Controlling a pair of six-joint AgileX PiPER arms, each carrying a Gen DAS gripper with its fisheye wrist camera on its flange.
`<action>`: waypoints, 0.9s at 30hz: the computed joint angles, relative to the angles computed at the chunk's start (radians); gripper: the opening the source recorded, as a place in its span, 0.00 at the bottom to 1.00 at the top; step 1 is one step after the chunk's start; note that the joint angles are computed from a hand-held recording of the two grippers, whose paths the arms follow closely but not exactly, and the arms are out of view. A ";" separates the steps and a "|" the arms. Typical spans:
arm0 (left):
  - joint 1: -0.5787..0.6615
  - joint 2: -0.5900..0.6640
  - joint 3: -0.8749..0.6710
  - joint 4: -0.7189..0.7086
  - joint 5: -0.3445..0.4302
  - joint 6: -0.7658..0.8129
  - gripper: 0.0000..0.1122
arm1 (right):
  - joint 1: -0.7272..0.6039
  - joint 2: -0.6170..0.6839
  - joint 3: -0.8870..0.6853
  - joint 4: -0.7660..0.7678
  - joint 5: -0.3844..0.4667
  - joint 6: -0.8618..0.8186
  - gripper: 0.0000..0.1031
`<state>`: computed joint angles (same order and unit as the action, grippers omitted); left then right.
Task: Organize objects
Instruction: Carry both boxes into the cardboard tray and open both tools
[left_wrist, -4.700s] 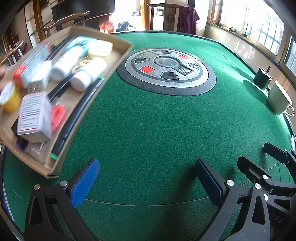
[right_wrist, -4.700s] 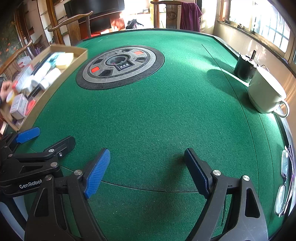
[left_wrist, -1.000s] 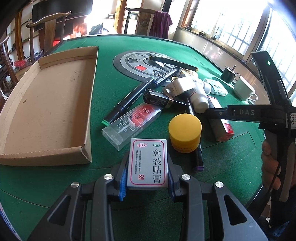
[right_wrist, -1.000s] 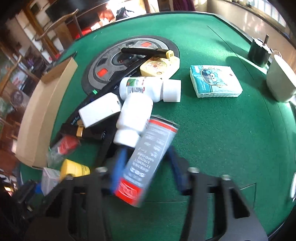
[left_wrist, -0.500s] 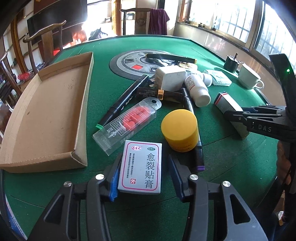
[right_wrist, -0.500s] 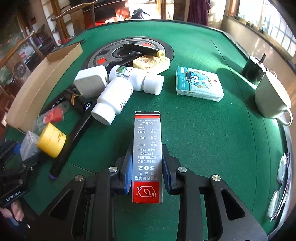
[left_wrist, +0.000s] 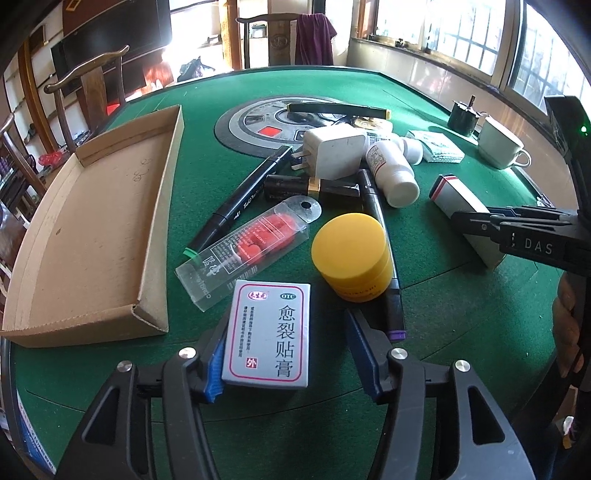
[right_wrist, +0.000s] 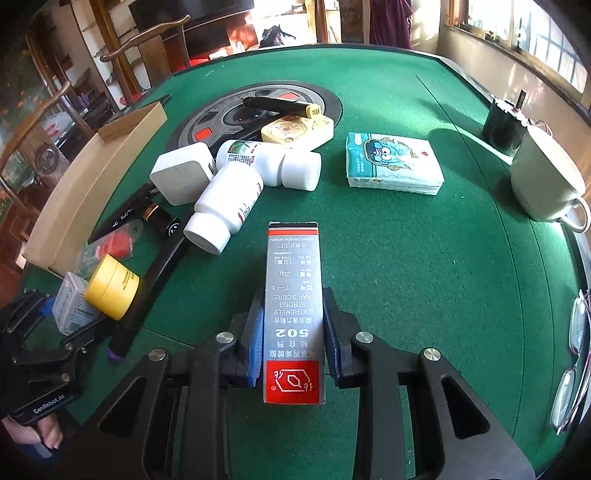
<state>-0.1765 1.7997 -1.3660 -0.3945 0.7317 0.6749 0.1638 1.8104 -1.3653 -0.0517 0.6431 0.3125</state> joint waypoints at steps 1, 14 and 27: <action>0.000 -0.001 0.002 0.000 -0.001 0.001 0.51 | 0.007 -0.002 0.006 -0.021 -0.006 0.018 0.26; -0.007 -0.006 0.012 0.015 -0.012 -0.012 0.54 | 0.020 -0.005 0.017 -0.065 -0.013 0.042 0.27; 0.077 0.017 -0.011 -0.161 0.061 0.097 0.30 | 0.008 -0.094 0.069 0.019 -0.059 -0.027 0.26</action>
<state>-0.0992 1.8162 -1.3767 -0.5553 0.7927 0.7719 0.1713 1.7165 -1.2959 -0.0328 0.5840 0.2856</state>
